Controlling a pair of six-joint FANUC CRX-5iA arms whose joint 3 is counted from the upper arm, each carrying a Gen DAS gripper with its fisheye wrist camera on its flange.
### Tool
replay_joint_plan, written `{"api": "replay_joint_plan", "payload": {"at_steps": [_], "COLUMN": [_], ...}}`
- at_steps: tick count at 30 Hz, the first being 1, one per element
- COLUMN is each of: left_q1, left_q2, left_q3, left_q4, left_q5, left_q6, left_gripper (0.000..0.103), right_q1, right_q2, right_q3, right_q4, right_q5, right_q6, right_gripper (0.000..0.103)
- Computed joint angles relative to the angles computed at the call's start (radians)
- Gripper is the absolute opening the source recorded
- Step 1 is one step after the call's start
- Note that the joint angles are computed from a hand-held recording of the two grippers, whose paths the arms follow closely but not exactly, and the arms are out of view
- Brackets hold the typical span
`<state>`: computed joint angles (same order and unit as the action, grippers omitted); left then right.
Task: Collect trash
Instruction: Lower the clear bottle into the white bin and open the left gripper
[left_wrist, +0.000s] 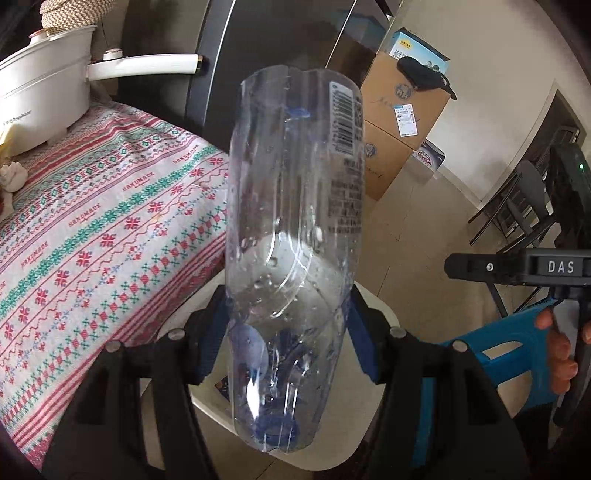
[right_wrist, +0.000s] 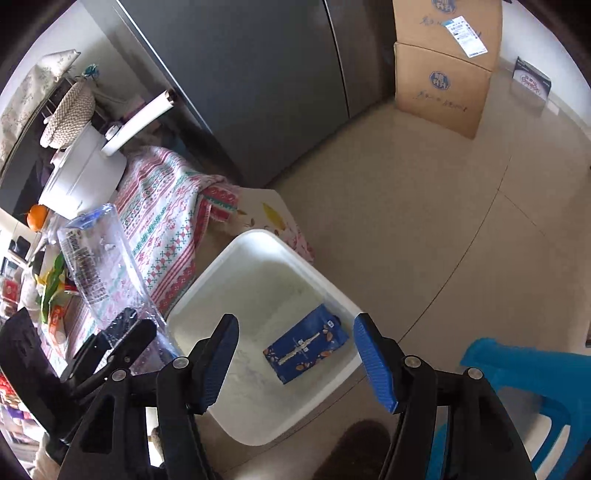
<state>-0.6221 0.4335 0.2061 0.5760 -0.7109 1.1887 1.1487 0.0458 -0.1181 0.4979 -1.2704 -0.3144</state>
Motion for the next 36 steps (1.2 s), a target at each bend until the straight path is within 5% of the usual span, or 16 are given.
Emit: {"api": "replay_joint_plan", "payload": {"at_steps": [9, 18, 24, 36], "left_q1": [-0.047, -0.041, -0.032, 0.023], "left_q2": [0.113, 0.144, 0.128, 0.007], "left_q3": [0.157, 0.235, 0.261, 0.179], "left_q4": [-0.194, -0.256, -0.267, -0.318], "left_q5": [-0.12, -0.205, -0.246, -0.226], "left_q6": [0.123, 0.177, 0.196, 0.197], "left_gripper": [0.063, 0.064, 0.084, 0.095], "right_q1": [-0.006, -0.011, -0.006, 0.001], "right_q2": [-0.018, -0.002, 0.006, 0.044], "right_q3": [-0.014, 0.004, 0.014, 0.063], "right_q4": [-0.009, -0.025, -0.017, 0.02], "right_q5": [-0.05, -0.064, -0.071, -0.07], "right_q6": [0.0, 0.019, 0.024, 0.059], "right_gripper": [0.068, 0.069, 0.071, 0.074]}}
